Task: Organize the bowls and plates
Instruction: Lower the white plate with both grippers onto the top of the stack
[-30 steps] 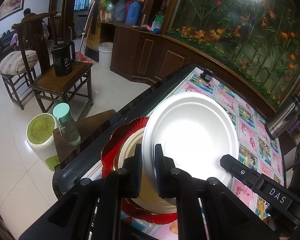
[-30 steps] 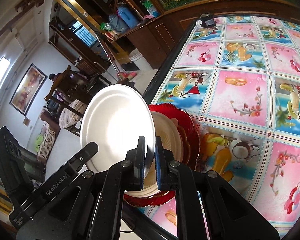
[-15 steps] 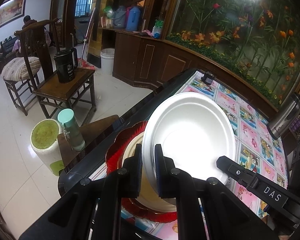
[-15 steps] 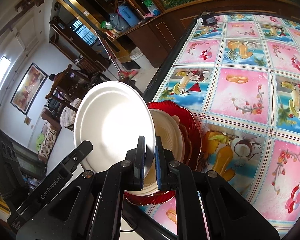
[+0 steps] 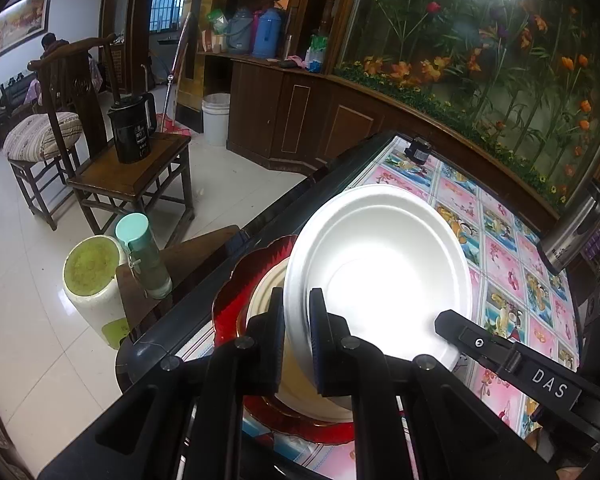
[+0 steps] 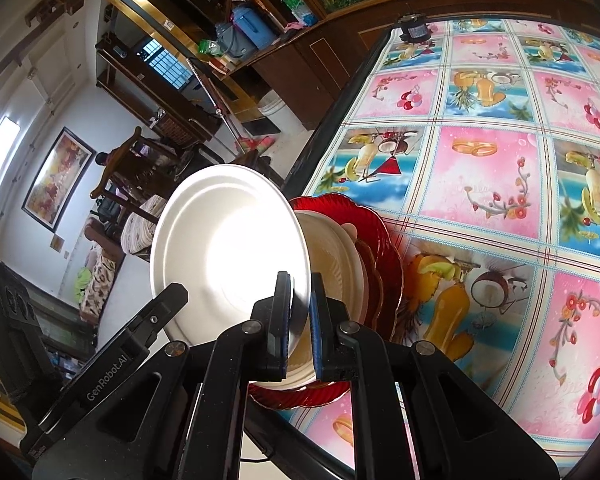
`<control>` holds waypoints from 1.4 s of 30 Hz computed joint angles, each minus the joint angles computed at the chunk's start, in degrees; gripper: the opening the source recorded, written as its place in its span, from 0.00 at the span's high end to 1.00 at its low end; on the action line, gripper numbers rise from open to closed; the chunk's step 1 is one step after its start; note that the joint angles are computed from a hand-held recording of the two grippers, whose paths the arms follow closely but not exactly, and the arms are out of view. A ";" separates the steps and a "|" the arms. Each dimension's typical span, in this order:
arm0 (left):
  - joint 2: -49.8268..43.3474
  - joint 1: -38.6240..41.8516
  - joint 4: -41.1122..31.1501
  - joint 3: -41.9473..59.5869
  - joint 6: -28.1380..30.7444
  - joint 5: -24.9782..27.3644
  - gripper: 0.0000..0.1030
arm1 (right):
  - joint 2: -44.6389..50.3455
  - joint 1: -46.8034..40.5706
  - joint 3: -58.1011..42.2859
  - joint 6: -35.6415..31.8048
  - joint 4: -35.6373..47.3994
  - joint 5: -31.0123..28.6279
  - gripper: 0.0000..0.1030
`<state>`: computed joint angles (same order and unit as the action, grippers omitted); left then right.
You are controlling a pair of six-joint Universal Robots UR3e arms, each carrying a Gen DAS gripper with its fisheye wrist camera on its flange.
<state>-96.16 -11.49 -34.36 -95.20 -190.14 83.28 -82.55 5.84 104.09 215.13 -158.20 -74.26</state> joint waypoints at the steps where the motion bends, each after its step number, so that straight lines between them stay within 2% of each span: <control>1: 0.01 -0.01 -0.02 0.01 0.12 0.07 0.91 | 0.04 0.13 -0.06 0.02 0.02 -0.13 0.92; 42: -2.16 0.31 -1.85 0.14 0.54 -0.30 0.91 | 1.68 -0.92 2.34 0.90 -1.45 1.85 0.92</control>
